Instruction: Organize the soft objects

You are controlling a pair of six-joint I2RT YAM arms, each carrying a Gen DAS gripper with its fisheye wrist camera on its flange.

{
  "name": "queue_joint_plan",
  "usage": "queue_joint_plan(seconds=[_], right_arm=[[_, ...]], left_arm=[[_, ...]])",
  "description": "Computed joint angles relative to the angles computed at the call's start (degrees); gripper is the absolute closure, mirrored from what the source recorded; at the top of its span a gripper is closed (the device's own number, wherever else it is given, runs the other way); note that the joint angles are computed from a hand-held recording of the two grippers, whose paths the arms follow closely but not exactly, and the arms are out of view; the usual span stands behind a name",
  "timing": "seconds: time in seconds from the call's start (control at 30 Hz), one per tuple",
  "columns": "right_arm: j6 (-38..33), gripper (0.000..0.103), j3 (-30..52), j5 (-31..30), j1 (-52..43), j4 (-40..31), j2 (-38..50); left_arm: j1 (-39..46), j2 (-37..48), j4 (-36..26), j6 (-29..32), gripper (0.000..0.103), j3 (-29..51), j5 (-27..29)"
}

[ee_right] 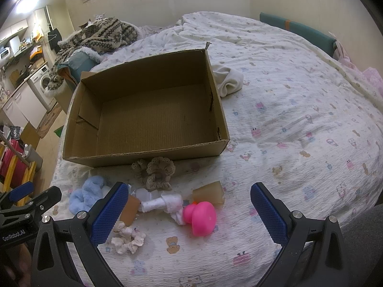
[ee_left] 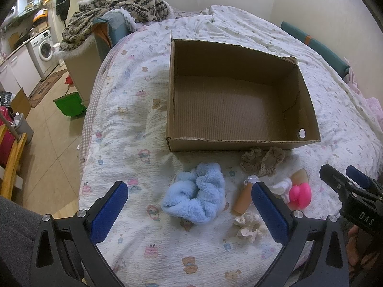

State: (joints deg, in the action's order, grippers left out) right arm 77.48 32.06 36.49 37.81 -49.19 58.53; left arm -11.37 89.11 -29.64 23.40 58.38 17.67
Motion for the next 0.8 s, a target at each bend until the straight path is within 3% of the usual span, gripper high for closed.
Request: queue_joint_plan(seconds=[0.8], right_arm=[[-0.19, 0.000, -0.21, -0.15, -0.25, 0.38, -0.03]], left_arm=[[0.08, -0.11, 0.26, 0.12, 0.000, -0.57, -0.03]])
